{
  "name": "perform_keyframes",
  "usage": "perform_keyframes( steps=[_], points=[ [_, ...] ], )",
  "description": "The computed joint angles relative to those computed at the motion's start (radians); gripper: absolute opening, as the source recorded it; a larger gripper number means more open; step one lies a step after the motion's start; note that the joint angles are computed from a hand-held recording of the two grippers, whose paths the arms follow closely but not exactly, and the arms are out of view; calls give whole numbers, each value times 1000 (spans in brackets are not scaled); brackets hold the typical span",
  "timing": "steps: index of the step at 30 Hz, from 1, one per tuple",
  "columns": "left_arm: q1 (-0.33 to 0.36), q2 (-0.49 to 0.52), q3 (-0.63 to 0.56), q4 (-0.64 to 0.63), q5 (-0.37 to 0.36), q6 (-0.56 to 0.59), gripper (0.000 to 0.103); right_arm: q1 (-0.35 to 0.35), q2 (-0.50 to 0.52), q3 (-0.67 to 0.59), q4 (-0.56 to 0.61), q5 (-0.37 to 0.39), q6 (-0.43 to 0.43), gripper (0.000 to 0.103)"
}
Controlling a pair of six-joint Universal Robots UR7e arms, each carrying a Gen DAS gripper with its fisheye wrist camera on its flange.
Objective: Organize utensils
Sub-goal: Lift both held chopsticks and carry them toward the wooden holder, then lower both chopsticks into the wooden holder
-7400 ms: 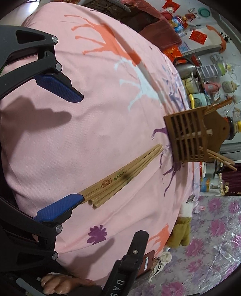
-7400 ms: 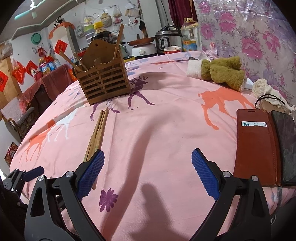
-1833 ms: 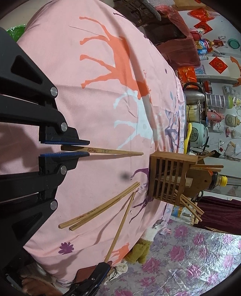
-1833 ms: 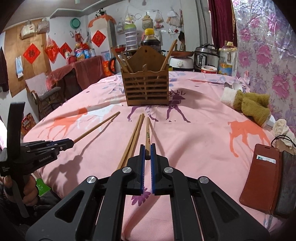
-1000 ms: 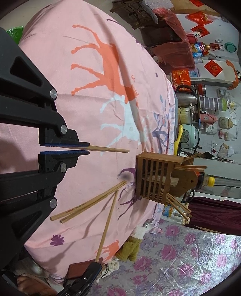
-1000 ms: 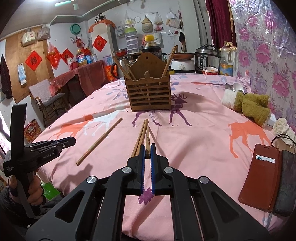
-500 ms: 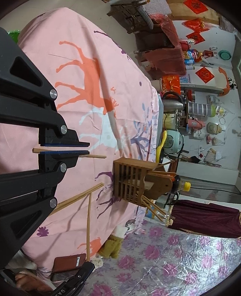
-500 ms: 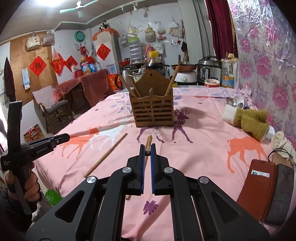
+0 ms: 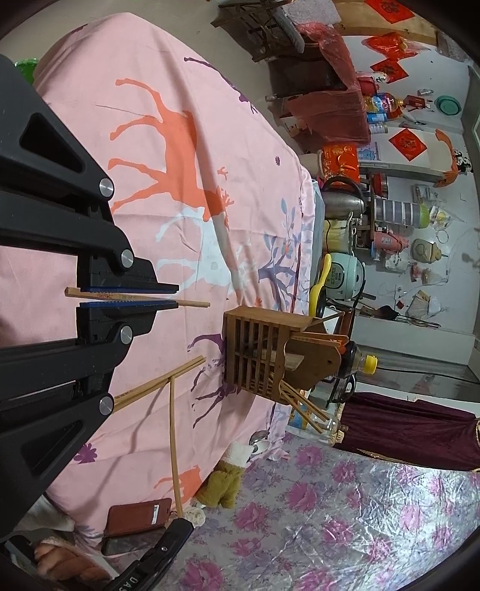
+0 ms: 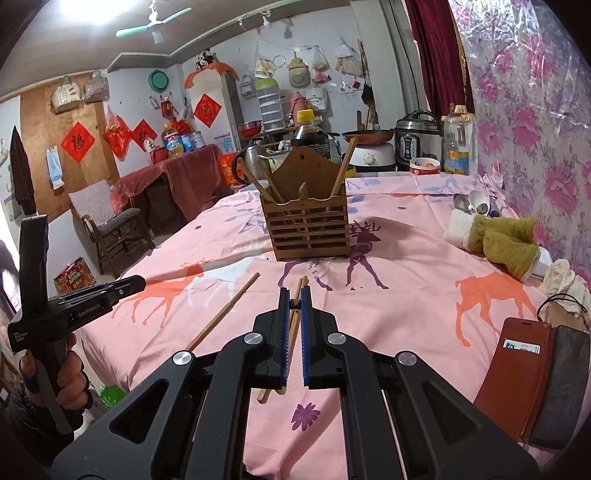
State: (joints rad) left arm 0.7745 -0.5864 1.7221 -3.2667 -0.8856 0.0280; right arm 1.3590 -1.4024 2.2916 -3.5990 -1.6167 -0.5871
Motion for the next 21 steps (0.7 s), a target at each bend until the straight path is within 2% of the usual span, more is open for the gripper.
perform_keyframes(
  steps=[6,9,11,12,13,17,19,20,21],
  points=[
    [3,-8,-16,31,-15,-6,3,-5,-7,-6,13,8,16,6],
    [8,-18,-13,81,-65,-9,4,-8,-11,-2,8,16,22,6],
    [13,-16,-4,126,-83,-25,19,-10,-14,3,3,20,25,6],
    [12,-6,2,129,-66,-26,41,-11,-16,4,3,22,27,6],
    [12,3,6,124,-54,-23,46,-13,-18,5,6,24,28,6],
    [38,35,-12,199,-71,-29,46,-15,-21,6,6,27,28,6],
    [48,61,-31,229,-47,-23,44,-18,-24,10,2,33,28,6],
    [54,67,-36,244,-51,-25,40,-19,-26,10,3,36,28,6],
    [64,73,-42,267,-59,-30,29,-20,-27,12,2,38,28,6]
  ],
)
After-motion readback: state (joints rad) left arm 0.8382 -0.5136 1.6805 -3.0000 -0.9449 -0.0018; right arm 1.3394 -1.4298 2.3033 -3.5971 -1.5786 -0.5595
